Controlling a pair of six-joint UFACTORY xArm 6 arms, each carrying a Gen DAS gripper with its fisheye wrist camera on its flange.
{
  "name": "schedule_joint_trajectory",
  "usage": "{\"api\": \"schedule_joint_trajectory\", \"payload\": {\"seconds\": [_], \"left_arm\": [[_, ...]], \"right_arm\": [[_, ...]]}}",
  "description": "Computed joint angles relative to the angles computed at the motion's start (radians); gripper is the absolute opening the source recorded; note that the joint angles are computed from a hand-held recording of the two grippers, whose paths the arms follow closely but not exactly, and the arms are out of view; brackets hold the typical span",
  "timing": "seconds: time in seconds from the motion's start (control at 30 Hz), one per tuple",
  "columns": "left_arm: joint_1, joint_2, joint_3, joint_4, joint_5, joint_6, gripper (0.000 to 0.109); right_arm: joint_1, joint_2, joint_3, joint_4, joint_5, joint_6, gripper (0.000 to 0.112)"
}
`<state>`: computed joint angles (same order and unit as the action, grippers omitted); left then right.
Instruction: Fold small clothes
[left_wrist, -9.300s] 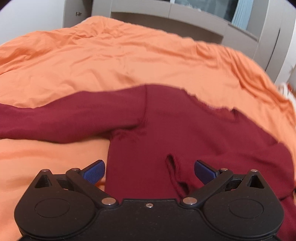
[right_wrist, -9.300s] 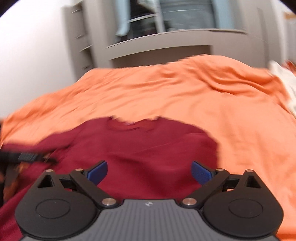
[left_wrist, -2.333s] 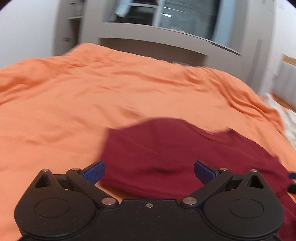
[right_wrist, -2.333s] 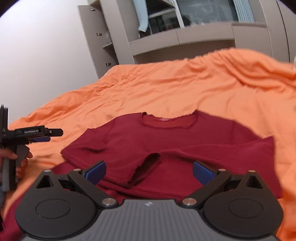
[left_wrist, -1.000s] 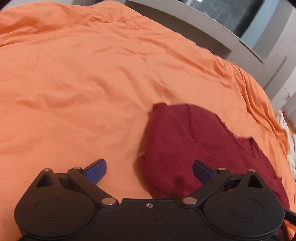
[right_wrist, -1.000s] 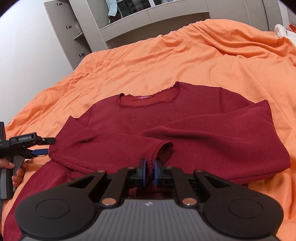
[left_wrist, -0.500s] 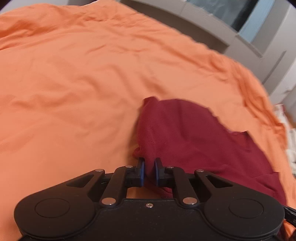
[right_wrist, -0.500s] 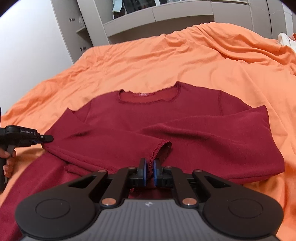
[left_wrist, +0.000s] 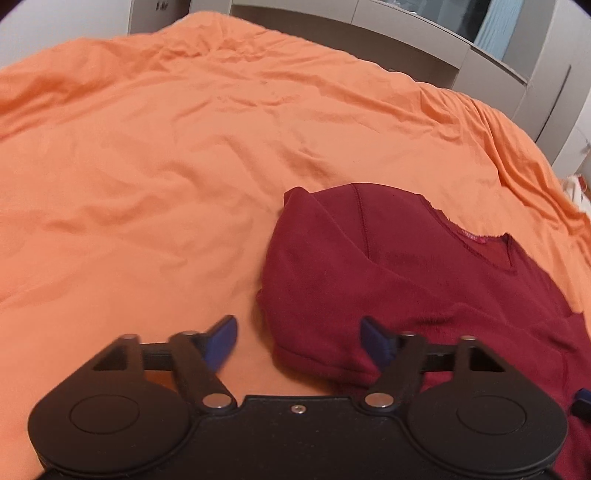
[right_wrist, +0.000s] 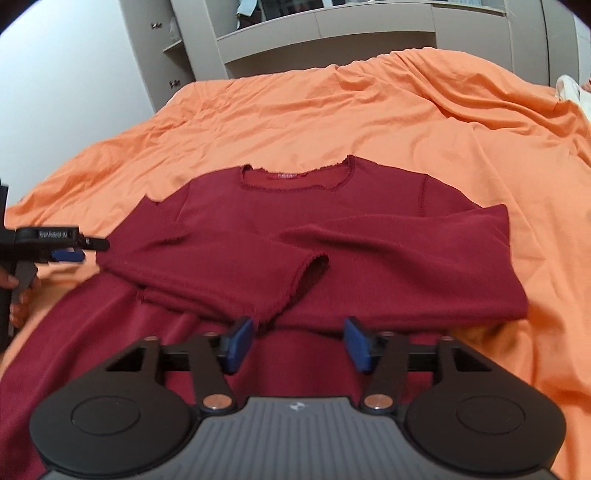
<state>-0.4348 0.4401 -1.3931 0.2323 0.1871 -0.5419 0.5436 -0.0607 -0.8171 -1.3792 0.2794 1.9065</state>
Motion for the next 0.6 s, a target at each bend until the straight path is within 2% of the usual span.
{"api": "schedule_joint_trajectory", "payload": {"seconds": [0.13, 0.3, 0.4, 0.6], "left_arm": [[-0.005, -0.067, 0.068, 0.206, -0.004, -0.156, 0.096], [-0.016, -0.166, 0.178, 0.32, -0.035, -0.236, 0.101], [-0.018, -0.213, 0.225, 0.408, -0.064, -0.306, 0.102], [-0.026, -0.331, 0.353, 0.617, -0.125, -0.477, 0.102]], "right_arm": [[0.053, -0.049, 0.049, 0.076, 0.068, -0.09, 0.075], [0.152, -0.123, 0.114, 0.151, 0.19, -0.133, 0.089], [0.234, -0.171, 0.138, 0.217, 0.314, -0.186, 0.096], [0.36, -0.269, 0.19, 0.383, 0.522, -0.336, 0.101]]}}
